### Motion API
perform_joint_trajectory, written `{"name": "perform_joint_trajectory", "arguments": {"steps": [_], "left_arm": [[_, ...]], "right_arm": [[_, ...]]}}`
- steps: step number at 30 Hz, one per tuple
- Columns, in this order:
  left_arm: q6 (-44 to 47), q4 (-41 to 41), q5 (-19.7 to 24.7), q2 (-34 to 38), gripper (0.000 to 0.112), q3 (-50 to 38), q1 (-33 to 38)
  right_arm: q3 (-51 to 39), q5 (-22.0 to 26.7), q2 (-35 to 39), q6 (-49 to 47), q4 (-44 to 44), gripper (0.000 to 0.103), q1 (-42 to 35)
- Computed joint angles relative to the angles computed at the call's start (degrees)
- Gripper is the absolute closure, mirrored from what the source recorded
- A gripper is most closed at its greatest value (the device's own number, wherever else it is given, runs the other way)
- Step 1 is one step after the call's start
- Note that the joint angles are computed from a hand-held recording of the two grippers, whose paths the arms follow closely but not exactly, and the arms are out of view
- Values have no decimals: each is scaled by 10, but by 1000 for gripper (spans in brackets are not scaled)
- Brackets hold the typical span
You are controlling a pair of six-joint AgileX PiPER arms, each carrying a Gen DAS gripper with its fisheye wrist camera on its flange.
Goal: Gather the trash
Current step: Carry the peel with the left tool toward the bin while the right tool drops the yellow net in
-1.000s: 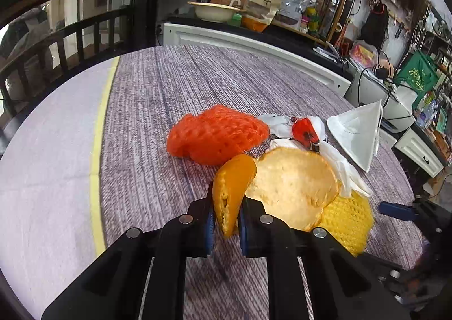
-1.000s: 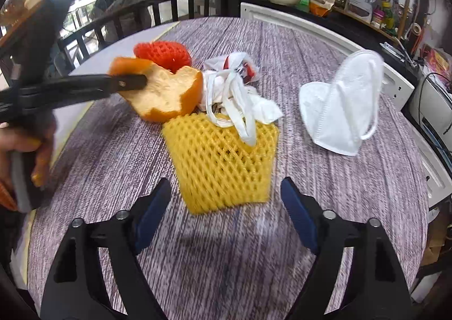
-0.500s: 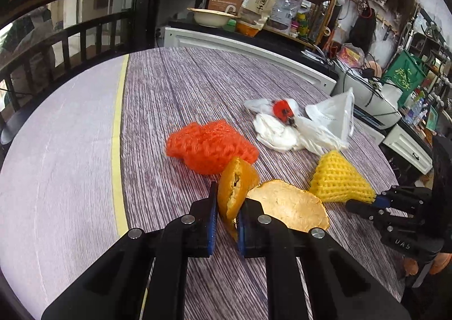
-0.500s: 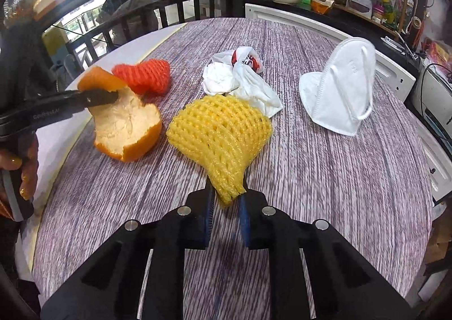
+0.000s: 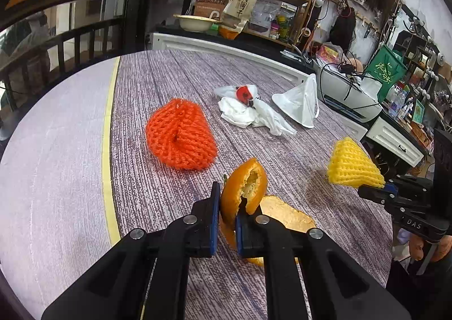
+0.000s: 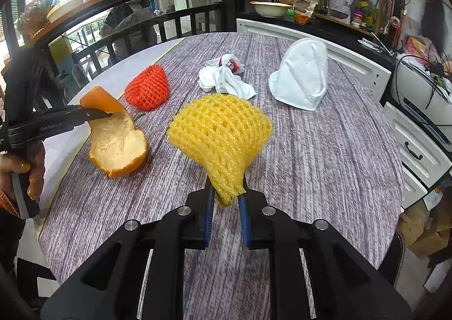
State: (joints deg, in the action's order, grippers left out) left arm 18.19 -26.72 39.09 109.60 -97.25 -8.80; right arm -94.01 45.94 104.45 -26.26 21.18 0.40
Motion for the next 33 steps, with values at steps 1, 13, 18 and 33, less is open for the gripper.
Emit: {"name": "perform_joint_trajectory", "arguments": {"steps": [1, 13, 18, 33], "left_arm": [[1, -4, -2, -4, 103, 3, -3], [-13, -16, -37, -47, 103, 20, -62], [-35, -3, -46, -46, 103, 5, -102], [-88, 35, -29, 5, 103, -93, -210]], "right_arm": [[11, -4, -8, -5, 3, 86, -4], [138, -38, -115, -97, 87, 87, -98], [168, -41, -143, -130, 126, 86, -165], [236, -97, -161, -193, 164, 86, -340]]}}
